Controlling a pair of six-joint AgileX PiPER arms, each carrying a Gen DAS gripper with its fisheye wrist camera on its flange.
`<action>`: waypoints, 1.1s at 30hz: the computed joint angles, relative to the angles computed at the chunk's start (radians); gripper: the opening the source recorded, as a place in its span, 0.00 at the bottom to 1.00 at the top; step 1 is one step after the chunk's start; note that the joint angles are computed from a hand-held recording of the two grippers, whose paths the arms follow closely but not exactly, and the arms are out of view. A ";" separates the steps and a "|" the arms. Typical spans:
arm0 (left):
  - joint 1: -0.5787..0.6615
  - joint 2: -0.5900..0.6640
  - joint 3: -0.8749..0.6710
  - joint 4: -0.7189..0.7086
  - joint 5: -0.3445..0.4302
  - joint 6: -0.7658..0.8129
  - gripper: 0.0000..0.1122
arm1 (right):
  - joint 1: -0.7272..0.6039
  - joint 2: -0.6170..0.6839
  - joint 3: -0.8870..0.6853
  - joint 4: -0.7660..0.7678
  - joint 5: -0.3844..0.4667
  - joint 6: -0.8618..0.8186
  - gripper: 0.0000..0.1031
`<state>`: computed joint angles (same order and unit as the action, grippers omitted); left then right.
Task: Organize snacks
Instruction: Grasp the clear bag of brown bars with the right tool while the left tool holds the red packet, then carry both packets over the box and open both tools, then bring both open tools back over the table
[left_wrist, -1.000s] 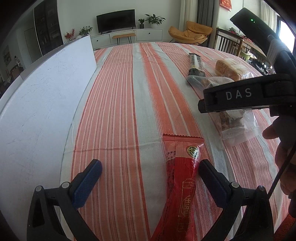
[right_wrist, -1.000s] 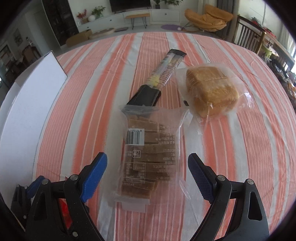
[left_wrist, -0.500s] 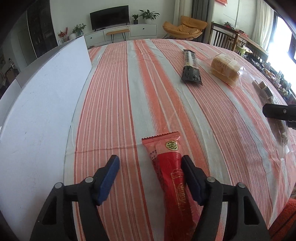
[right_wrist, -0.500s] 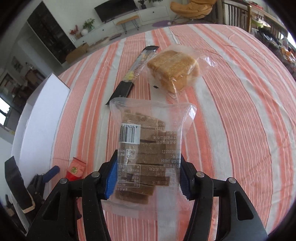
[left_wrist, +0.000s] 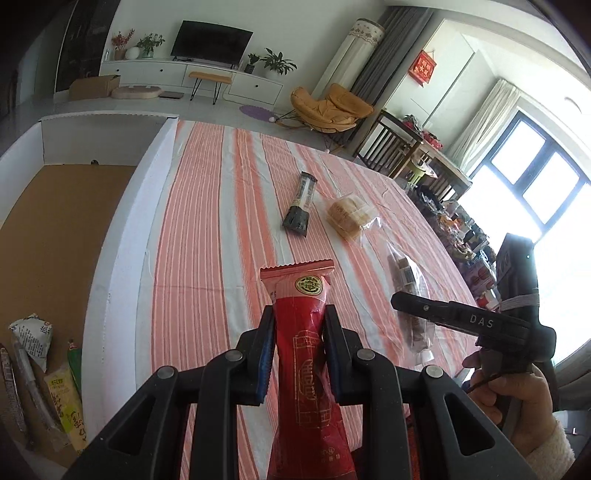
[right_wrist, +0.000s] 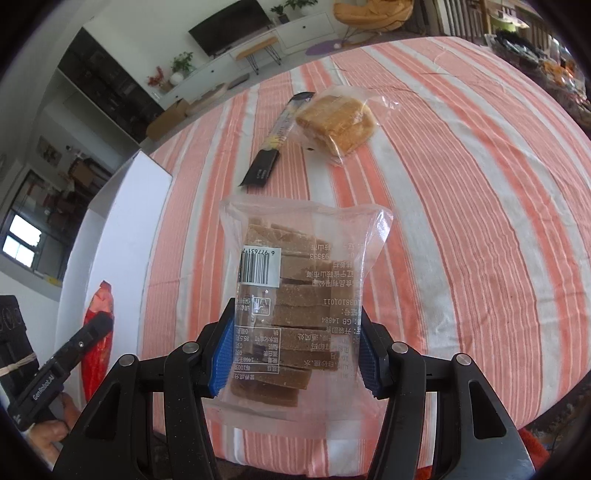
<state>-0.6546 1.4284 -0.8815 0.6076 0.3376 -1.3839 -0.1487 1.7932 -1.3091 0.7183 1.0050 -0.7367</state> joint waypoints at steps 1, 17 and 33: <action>-0.005 -0.057 0.016 -0.007 0.022 0.003 0.21 | 0.024 -0.025 0.000 0.020 0.023 0.001 0.57; 0.369 -0.545 0.297 0.115 0.576 0.008 0.54 | 0.735 -0.043 -0.157 0.126 0.019 0.084 0.80; -0.086 -0.053 0.065 0.273 0.323 -0.256 0.84 | 0.206 0.065 0.171 -0.317 -0.655 0.163 0.81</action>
